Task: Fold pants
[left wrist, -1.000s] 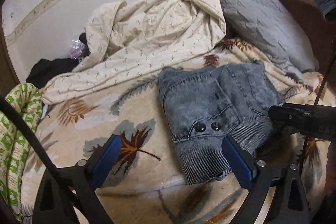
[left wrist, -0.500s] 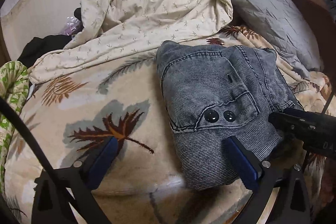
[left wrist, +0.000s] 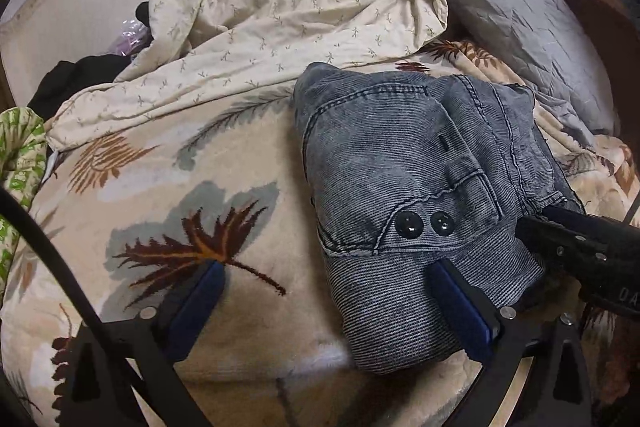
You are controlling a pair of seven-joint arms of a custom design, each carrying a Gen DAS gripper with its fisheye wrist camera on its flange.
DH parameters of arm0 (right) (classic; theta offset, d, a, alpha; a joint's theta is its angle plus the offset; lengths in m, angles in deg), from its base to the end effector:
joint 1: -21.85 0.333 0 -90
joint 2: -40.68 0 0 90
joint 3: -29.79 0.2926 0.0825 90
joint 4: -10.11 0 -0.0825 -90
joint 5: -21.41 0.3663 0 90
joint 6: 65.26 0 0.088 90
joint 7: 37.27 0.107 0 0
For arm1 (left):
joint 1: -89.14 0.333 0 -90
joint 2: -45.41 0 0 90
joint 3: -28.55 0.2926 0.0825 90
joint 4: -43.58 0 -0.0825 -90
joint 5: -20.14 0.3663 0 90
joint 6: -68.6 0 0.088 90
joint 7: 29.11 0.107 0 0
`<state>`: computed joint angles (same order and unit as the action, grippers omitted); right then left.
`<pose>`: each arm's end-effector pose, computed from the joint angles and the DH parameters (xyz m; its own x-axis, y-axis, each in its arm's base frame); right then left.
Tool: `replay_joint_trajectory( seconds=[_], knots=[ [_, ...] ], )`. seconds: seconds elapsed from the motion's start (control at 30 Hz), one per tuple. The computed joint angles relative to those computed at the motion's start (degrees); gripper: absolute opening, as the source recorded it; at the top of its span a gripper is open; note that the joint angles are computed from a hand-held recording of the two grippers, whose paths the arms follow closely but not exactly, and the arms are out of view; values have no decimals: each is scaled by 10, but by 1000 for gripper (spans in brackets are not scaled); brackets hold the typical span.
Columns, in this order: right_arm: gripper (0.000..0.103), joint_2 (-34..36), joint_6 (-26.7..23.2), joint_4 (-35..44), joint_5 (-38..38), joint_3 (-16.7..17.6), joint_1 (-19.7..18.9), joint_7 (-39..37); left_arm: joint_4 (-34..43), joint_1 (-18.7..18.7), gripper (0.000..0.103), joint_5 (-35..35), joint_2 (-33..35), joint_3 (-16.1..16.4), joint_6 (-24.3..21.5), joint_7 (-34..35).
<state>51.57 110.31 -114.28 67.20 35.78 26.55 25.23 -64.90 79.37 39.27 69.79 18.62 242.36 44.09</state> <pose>0.5727 0.0485 0.3603 -0.0217 -0.9638 -0.2657 -0.7682 0.1862 -0.6126 0.6116 -0.2332 0.3558 -0.3278 -0.9445 0.0188 -0.7112 0.2336 -0.6630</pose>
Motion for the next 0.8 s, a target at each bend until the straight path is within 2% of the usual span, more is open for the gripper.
replay_joint_trajectory(
  seconds=[0.17, 0.33, 0.43, 0.6, 0.67, 0.8],
  knots=[
    [63, -7, -5, -5, -47, -20, 16, 43, -4, -16, 103, 17, -8, 17, -1, -14],
    [65, -28, -46, -11, -175, -68, 48, 177, 0, -14, 103, 21, -9, 14, -12, -20],
    [65, -40, -54, -17, -195, -65, 42, 206, 3, -11, 103, 19, -8, 11, -19, -22],
    [65, -64, -38, -35, -282, -81, 44, 301, 7, -23, 103, 28, -7, 22, -30, -41],
    [65, -72, -31, -41, -306, -83, 40, 325, 8, -20, 103, 22, -7, 18, -36, -49],
    [65, -88, -37, -45, -325, -83, 24, 336, 10, 13, 103, -25, -4, -21, -53, -33]
  ],
)
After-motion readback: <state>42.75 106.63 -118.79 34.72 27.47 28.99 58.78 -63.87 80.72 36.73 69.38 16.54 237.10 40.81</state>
